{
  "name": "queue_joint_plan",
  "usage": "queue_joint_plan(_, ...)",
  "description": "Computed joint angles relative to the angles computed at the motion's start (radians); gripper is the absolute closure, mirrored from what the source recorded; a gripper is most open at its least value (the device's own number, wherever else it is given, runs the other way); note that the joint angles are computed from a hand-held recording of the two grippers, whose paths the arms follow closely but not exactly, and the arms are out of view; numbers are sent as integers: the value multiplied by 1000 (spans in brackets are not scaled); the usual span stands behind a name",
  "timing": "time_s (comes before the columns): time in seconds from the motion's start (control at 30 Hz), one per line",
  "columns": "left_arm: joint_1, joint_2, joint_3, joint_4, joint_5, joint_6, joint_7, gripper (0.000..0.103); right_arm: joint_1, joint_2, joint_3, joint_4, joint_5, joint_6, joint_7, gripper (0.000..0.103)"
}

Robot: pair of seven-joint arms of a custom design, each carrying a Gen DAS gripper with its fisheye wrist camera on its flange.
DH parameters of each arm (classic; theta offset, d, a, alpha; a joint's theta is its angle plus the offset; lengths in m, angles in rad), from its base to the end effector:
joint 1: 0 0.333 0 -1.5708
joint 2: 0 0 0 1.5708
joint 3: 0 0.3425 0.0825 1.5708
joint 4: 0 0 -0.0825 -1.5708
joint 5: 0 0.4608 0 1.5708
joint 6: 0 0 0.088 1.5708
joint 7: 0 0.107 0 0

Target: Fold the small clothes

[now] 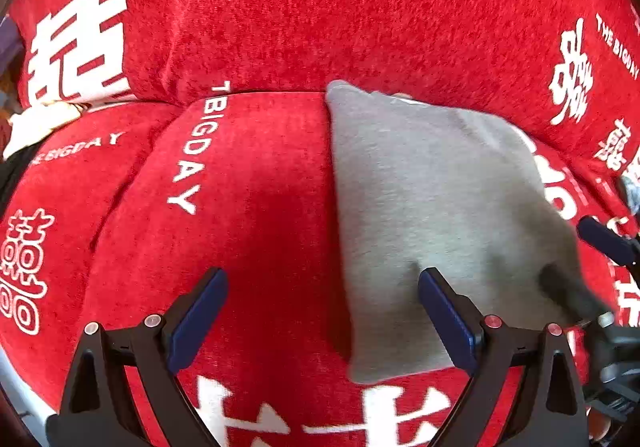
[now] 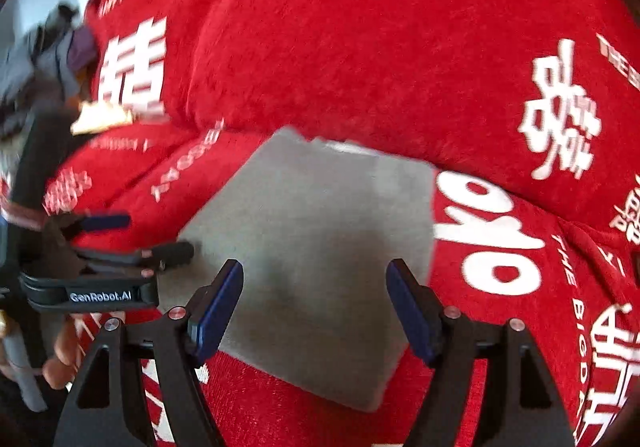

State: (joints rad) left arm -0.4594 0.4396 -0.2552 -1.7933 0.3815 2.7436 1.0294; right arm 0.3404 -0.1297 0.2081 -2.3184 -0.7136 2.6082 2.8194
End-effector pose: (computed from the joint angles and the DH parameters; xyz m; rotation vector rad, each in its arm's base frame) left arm 0.5785 -0.4958 0.3481 -1.5261 2.3871 -0.7267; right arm 0.4888 0.3165 0.4154 -1.7188 1.9921 -0.6241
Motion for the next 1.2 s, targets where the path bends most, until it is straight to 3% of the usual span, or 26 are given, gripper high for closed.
queue_joint_plan(0.13,5,22,-5,6,-1,-18,30,6,23,68,-23,-3,123,2,-39,26)
queue_joint_plan(0.2,19,19,-16,-8,-18,-13,56,6,31,46,-18,-31,74,12,16,26)
queue_joint_plan(0.3,46,-8,-41,-39,-51,-6,112,6,49,2,-10,-46,129,-29,-28,26)
queue_joint_plan(0.43,107,-38,-95,-67,-158,65,204,6,20,-77,23,-76,74,-11,20,26)
queue_joint_plan(0.53,121,22,-122,28,-241,-2,255,6,-11,-58,23,-40,69,1,4,25)
queue_joint_plan(0.6,86,78,-102,114,-237,-63,257,6,-20,-3,5,7,92,9,-53,25)
queue_joint_plan(0.7,6,190,-44,292,-185,-233,224,6,-11,92,-40,67,209,19,-207,25)
queue_joint_plan(0.73,5,227,-49,343,-198,-265,235,6,-8,125,-53,88,229,6,-240,25)
queue_joint_plan(0.83,0,296,-55,439,-230,-301,248,2,-8,149,-94,82,239,89,-273,20)
queue_joint_plan(0.9,-29,338,-31,505,-210,-322,240,0,-13,167,-111,91,327,124,-350,20)
queue_joint_plan(1.03,-27,423,-52,650,-252,-405,300,0,-17,172,-119,98,528,135,-533,20)
queue_joint_plan(1.13,-26,405,-29,640,-259,-341,286,0,-29,107,-129,40,612,229,-535,20)
queue_joint_plan(1.2,-11,424,-42,675,-289,-351,282,0,-39,92,-136,17,713,306,-571,20)
